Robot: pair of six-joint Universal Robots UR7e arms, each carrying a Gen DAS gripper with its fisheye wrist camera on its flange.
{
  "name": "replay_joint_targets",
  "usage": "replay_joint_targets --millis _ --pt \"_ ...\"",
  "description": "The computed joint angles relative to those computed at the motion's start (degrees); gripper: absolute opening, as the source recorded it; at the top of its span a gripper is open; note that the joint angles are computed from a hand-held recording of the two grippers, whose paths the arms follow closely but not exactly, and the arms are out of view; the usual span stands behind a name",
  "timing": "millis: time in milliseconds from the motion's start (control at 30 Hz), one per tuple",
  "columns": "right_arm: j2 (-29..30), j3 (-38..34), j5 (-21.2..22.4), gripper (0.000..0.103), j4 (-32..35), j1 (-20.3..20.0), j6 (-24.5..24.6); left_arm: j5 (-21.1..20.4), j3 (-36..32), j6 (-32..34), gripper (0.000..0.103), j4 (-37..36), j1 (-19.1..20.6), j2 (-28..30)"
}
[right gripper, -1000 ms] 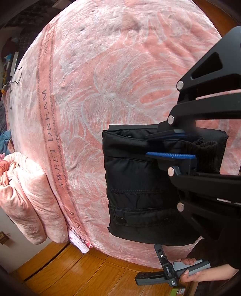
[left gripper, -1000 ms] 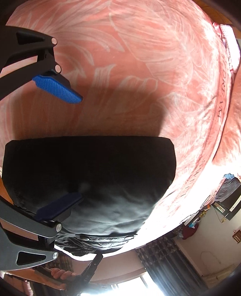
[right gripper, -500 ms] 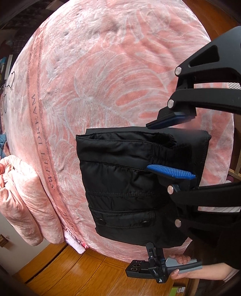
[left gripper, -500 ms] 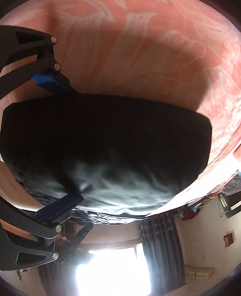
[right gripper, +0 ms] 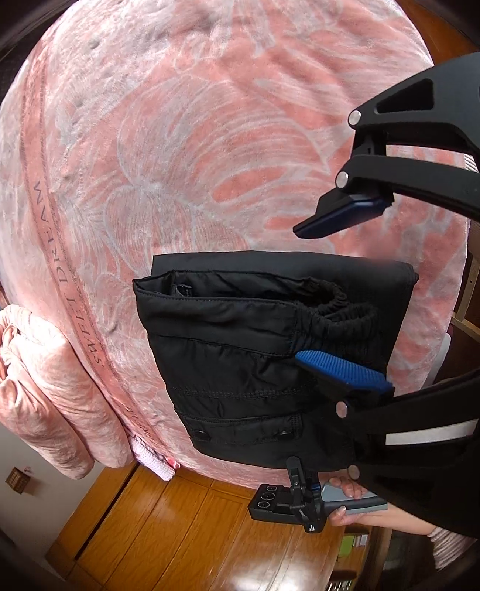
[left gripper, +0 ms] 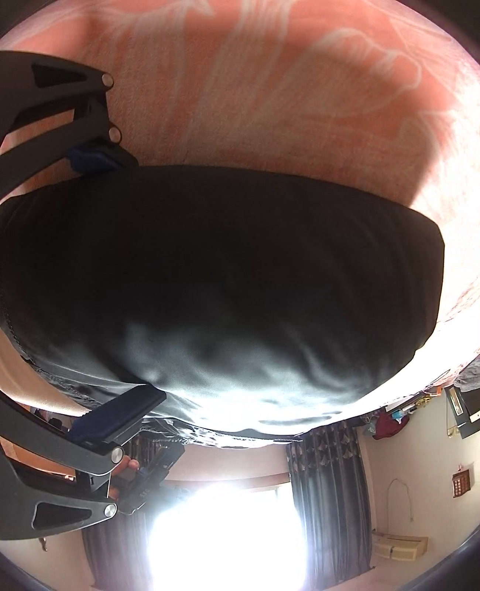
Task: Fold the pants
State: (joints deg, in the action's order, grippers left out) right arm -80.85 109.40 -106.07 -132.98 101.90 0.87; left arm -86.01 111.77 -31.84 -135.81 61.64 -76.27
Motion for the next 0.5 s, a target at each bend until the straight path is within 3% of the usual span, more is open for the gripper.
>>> replay_joint_targets --millis 100,367,500 --pt "-0.1 0.3 4.7 0.066 0.8 -2.5 -1.1 0.6 -0.6 -0.5 0.099 0.8 -0.7 0.8" --pt "-1.9 3.0 23.5 0.077 2.8 -12.2 -0.7 -5.7 -3.1 1.1 0.100 1.3 1.8 3.6" --pt "-1.3 3.6 28.2 0.077 3.2 -14.0 -2.6 -5.8 -4.5 1.2 0.100 3.4 1.8 4.4"
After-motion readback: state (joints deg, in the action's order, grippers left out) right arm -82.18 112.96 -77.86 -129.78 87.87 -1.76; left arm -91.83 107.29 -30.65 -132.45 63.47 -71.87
